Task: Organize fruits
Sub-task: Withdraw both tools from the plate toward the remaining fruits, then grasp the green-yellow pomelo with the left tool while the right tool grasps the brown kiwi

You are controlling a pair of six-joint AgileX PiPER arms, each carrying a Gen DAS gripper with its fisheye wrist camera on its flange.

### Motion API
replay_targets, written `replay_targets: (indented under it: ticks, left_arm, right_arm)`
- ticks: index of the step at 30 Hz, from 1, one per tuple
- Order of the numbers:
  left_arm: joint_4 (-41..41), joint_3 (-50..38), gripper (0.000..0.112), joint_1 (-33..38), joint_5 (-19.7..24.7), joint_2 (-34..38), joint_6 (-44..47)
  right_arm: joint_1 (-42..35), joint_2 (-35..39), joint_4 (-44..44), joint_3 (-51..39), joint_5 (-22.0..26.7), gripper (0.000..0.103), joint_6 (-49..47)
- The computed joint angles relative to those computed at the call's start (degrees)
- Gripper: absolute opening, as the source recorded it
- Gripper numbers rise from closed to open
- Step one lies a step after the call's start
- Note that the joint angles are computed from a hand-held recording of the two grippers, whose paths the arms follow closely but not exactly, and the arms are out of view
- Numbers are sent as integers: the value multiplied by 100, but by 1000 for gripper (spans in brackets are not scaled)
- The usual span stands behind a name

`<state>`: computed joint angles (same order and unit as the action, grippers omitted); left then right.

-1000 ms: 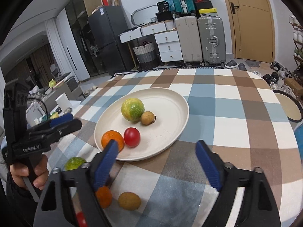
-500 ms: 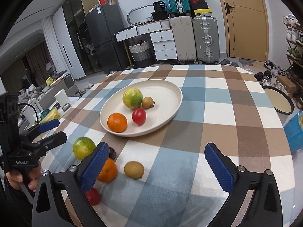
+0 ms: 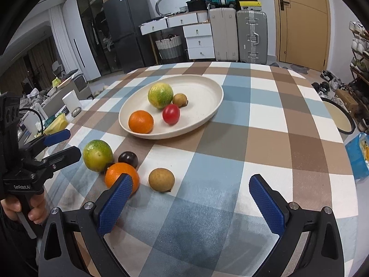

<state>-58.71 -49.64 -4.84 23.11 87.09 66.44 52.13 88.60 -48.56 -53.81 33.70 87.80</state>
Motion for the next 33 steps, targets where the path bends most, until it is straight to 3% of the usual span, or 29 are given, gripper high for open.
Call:
replay_targets:
  ticks: [15,33]
  left_arm:
    - [63,-39,102,-42,-11,165,-152]
    - [96,-146,102,-37,52,422,-276]
  right_arm:
    - [-46,253,331,-183,7,103,-266]
    - [-75,840,1033,-766,532,103,-1100]
